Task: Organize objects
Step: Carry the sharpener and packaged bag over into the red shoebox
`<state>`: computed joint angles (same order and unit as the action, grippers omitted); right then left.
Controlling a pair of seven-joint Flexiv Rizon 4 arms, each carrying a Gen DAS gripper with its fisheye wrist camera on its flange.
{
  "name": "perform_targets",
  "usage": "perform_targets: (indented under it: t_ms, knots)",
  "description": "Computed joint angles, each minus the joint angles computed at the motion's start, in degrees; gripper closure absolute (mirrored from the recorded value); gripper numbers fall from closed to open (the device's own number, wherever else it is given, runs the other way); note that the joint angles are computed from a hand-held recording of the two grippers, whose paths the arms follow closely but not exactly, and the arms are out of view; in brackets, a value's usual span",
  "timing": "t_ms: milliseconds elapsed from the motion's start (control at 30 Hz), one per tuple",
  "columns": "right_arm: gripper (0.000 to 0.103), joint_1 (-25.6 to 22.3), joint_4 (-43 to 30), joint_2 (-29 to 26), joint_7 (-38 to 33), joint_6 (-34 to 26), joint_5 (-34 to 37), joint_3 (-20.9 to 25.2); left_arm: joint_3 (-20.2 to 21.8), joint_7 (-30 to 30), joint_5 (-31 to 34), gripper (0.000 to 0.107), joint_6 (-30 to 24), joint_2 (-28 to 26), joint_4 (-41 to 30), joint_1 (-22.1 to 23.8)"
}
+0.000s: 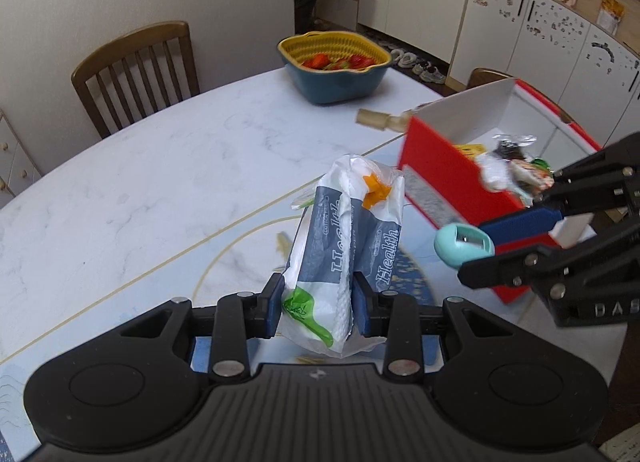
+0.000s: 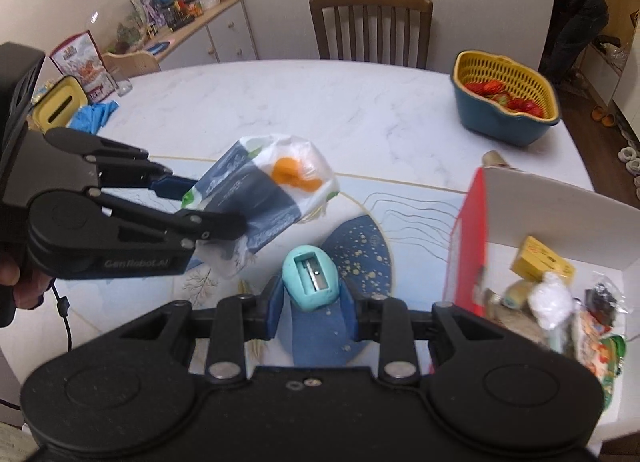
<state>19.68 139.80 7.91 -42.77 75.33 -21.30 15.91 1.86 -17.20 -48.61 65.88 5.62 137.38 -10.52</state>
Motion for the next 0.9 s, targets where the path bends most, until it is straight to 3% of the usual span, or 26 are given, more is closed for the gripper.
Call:
perform_targets:
  t_ms: [400, 900]
  knots:
    - [0.074, -0.02, 5.75, 11.08, -8.78, -2.17, 9.44, -1.56, -1.27, -11.17, 6.54, 0.072, 2.21, 6.04, 3.33, -5.45]
    - [0.074, -3.40, 11.90, 22.66, -22.10, -6.76, 19.24, -6.54, -5.69, -24.49, 14.70, 0.071, 7.26, 1.47, 0.46, -12.17]
